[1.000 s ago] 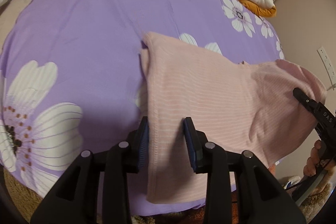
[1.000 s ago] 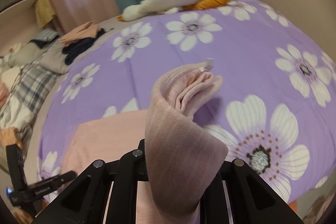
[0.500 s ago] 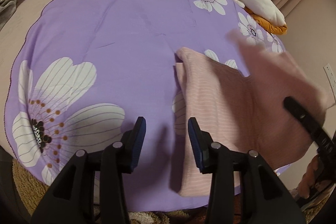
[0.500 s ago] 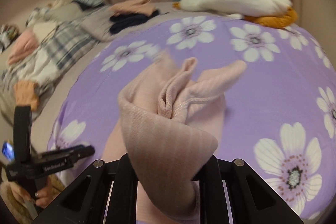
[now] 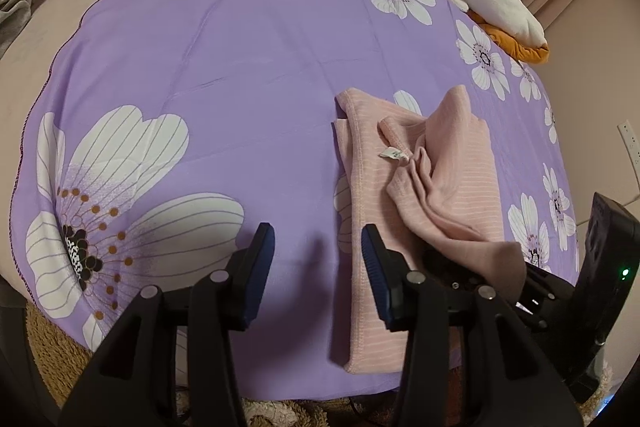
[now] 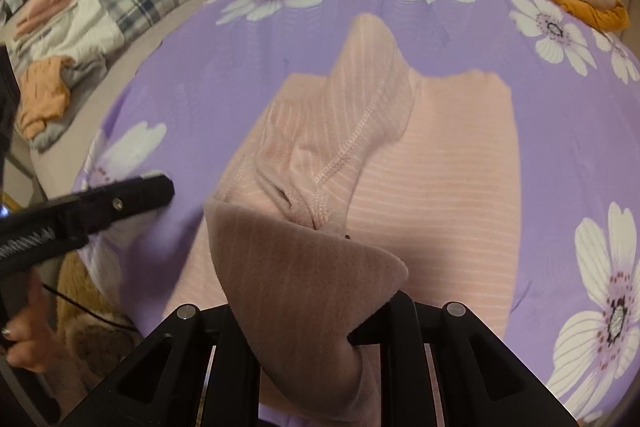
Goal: Fold small clothes
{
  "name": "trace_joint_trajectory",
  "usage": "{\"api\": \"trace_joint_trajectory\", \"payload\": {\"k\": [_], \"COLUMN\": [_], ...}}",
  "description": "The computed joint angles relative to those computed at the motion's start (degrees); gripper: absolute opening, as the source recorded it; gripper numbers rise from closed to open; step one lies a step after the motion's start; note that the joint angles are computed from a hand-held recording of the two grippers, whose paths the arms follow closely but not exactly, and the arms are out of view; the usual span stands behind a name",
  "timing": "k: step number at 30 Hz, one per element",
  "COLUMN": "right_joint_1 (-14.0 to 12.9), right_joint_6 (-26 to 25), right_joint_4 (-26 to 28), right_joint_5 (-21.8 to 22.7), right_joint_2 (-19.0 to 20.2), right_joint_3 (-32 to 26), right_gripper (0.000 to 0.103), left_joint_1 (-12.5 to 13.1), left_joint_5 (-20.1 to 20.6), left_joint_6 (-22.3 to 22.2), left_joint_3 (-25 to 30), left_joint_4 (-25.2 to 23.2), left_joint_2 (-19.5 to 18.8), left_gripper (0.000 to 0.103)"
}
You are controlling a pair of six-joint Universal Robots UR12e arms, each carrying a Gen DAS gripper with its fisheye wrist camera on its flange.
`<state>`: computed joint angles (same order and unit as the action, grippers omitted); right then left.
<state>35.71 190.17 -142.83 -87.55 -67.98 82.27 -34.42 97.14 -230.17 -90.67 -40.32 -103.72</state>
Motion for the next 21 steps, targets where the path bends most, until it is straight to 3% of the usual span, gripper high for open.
{"api": "trace_joint_trajectory", "payload": {"k": [5, 11, 13, 14, 16, 21], "right_joint_1": [-0.22, -2.81, -3.46, -3.71, -3.96, -4.48], "right_joint_6": [-0.24, 1.14, 1.33, 1.48, 1.57, 4.65], "right_joint_4": [0.36, 0.00, -0.96, -1.98, -3.38, -6.12], "right_joint_5": [1.53, 12.20, 15.08, 15.98, 16.65, 14.21], "right_joint_2": [-0.37, -2.43, -3.37, -3.97, -4.87, -6.03], "right_joint_3": [0.13, 1.88, 2.95, 3.73, 4.81, 6.59], "right_gripper": [0.025, 0.042, 0.058, 0.061, 0.063, 0.064], "left_joint_1": [0.44, 1.41, 2.04, 2.39, 2.96, 3.37], "left_joint_5": [-1.99, -7.28, -10.77, -12.71, -16.13, -20.41], "left_joint_6": [-0.04, 1.30, 1.68, 2.13, 2.98, 4.59], "left_joint_3": [-0.38, -1.32, -1.23, -1.05, -0.31, 3.00], "left_joint_4": [1.45, 6.38, 8.05, 8.94, 10.18, 7.42], "left_joint_2": [0.30, 0.78, 0.44, 0.08, -0.95, -3.37], "left_gripper": [0.047, 0.055, 0.057, 0.058, 0.060, 0.060]}}
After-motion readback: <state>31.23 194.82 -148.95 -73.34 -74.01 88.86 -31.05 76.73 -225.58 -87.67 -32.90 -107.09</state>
